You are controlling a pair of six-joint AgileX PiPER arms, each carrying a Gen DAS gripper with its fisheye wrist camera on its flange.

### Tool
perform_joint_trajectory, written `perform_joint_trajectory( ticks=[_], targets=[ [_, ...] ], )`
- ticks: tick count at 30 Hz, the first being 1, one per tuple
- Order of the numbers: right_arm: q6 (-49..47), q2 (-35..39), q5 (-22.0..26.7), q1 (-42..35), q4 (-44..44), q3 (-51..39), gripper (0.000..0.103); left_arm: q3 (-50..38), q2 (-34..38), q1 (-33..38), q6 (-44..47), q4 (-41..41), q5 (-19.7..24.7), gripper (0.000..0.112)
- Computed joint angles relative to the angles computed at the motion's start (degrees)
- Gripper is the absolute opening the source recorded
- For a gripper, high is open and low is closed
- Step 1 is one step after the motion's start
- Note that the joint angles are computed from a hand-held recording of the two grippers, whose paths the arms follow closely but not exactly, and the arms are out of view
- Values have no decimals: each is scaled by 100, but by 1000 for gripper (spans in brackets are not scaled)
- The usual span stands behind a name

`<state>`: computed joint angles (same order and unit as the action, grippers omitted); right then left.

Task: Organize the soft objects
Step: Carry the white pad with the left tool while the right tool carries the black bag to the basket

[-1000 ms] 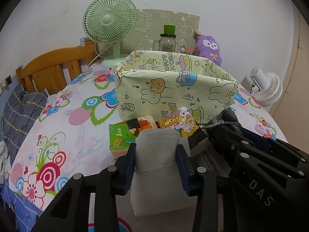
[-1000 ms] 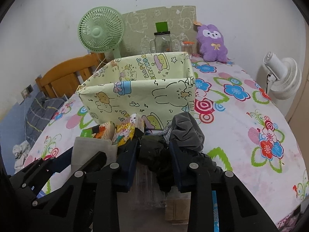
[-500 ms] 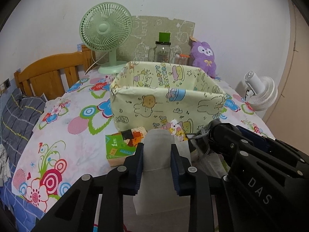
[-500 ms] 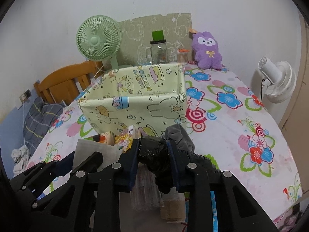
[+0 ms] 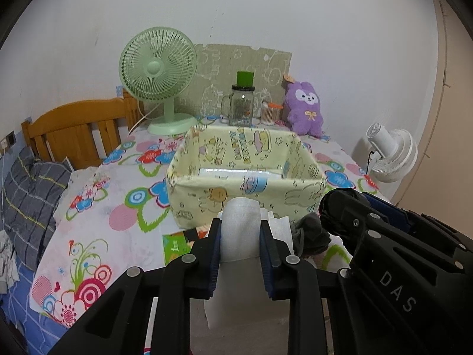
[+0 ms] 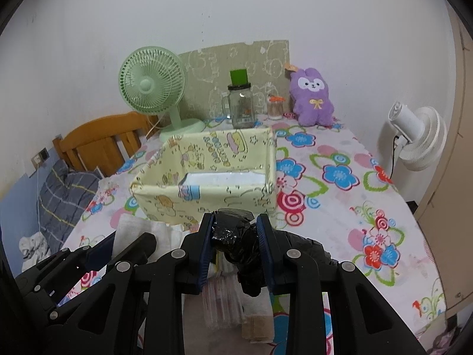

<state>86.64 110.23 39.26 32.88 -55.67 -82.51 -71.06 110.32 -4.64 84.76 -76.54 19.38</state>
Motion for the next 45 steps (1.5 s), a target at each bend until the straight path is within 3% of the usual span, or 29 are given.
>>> perform_joint_trajectory(
  ticks=[18, 32, 45],
  targets=[
    [-801, -43, 203, -60, 289, -791, 33, -668, -121, 29, -1211, 1045, 217, 22],
    [-1603, 568, 193, -378, 816, -1797, 33, -1753, 521, -36, -2559, 2236, 370, 22],
    [-2325, 1341, 251, -790, 1226, -2997, 33, -3526, 1540, -193, -4139, 3626, 761, 22]
  ],
)
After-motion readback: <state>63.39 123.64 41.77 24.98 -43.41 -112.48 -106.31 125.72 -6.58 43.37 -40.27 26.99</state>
